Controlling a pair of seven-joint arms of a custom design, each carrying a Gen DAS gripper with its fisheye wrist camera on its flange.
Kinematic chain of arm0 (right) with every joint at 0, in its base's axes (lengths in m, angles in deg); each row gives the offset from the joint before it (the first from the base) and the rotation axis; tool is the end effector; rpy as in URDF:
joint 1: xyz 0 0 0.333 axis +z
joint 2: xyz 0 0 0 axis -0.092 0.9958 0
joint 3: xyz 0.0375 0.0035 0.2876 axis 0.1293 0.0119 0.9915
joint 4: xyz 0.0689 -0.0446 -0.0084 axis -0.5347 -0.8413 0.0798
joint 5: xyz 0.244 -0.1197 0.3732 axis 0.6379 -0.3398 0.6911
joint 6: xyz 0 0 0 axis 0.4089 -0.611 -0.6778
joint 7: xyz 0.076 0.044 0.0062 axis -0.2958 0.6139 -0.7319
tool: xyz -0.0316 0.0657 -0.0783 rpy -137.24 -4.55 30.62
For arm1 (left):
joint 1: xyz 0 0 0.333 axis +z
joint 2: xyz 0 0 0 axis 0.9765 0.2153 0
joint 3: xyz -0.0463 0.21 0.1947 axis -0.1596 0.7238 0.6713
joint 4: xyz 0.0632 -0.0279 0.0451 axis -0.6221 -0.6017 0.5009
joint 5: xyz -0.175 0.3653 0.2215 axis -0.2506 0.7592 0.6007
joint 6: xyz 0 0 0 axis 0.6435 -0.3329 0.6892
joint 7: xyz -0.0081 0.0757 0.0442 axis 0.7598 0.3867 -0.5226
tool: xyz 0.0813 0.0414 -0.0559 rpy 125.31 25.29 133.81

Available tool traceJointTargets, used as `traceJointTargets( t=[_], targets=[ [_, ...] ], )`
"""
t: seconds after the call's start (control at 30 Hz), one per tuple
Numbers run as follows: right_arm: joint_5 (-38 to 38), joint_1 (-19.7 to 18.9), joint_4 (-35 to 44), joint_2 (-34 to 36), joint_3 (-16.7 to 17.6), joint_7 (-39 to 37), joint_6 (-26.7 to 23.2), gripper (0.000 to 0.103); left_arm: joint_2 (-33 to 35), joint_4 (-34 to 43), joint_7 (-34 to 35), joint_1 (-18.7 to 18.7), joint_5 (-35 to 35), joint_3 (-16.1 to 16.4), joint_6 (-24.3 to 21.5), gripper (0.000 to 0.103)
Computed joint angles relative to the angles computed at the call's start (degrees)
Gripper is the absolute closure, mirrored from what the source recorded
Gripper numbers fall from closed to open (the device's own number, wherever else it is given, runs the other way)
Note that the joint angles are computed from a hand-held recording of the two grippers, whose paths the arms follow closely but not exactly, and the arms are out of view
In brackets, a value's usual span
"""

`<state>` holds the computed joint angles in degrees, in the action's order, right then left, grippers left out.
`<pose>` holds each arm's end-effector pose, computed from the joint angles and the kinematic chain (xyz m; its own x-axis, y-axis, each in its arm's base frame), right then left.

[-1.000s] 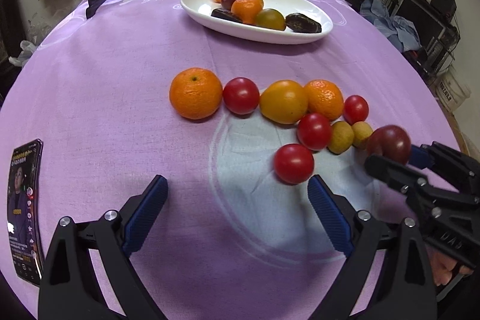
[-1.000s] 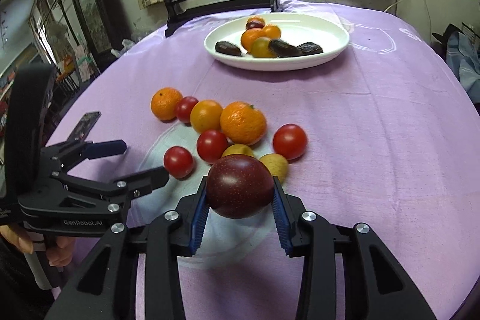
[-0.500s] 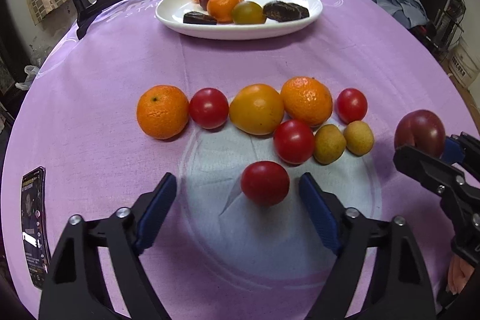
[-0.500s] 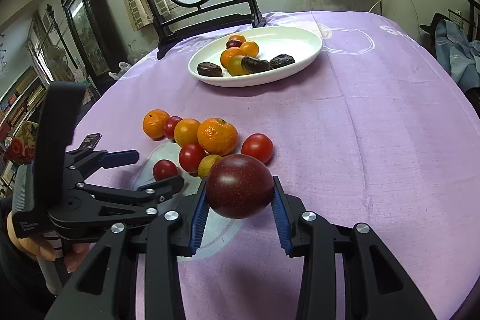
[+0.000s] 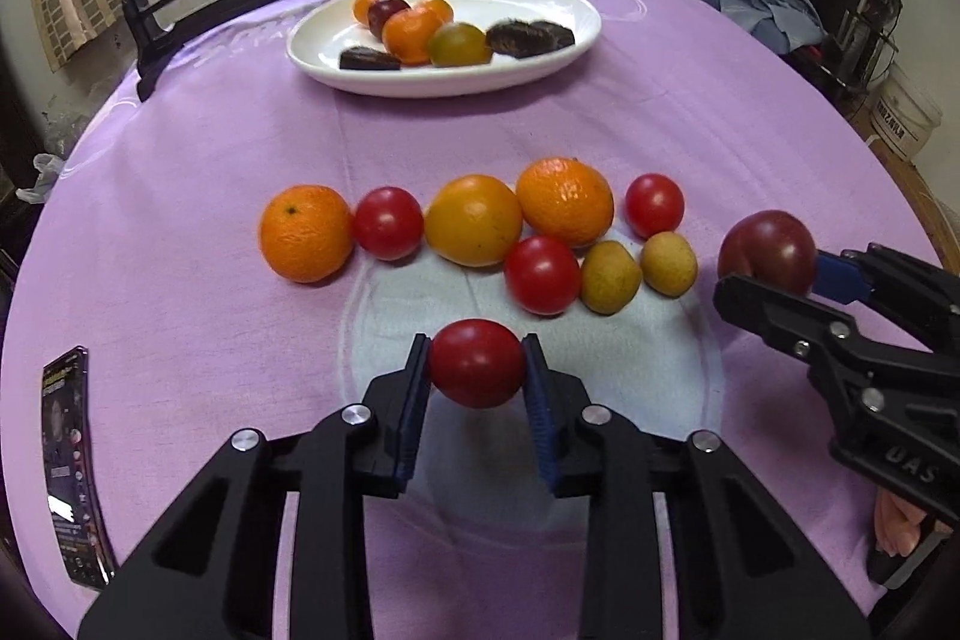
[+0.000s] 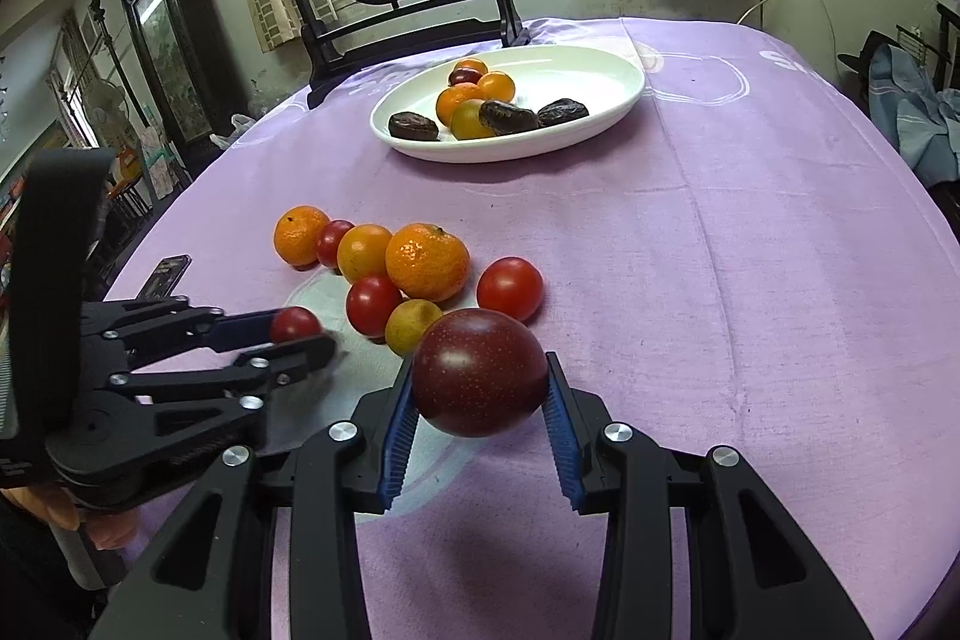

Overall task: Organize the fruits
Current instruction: 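Grasp the dark red plum with the right gripper while the left gripper grasps a cherry tomato, then carry the plum and cherry tomato over the white plate and release both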

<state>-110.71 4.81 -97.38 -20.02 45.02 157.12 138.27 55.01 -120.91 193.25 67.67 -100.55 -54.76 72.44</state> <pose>0.5325 0.1971 0.4027 -0.2291 -0.9447 -0.2347 -0.7002 0.3274 -0.6344 0.6314 -0.2459 0.3958 -0.6984 -0.7153 -0.0249 -0.5955 0.6000 -0.5342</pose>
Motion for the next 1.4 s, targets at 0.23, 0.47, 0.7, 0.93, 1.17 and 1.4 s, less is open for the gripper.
traceJointTargets(
  t=[0.23,0.47,0.7,0.93,1.17,1.4],
  targets=[
    [2.9,0.6,-1.0,-2.1,-0.9,-2.3,3.1,0.063,-1.4,1.6,1.7,0.8,-2.5,0.4,0.2,0.073],
    [2.3,-1.0,4.1,-1.0,-0.7,-7.5,-1.3,0.063,4.0,10.2,-2.4,0.1,0.2,0.4,-0.4,0.073],
    [-1.8,-1.9,14.5,6.6,-2.1,-10.2,-4.8,0.063,15.6,25.6,-12.1,-3.1,8.6,1.6,-1.4,0.073],
    [3.3,-0.5,26.6,18.3,-5.7,-17.1,-6.0,0.063,31.5,47.5,-22.3,-7.6,17.2,4.2,-7.9,0.073],
    [10.9,-0.2,32.9,24.9,-7.3,-22.4,-7.1,0.063,38.9,56.6,-26.6,-9.0,20.0,4.9,-8.3,0.072],
    [15.1,0.0,32.7,25.9,-8.4,-22.1,-4.3,0.059,39.5,57.2,-30.8,-9.2,20.6,5.5,-5.5,0.037]
  ],
)
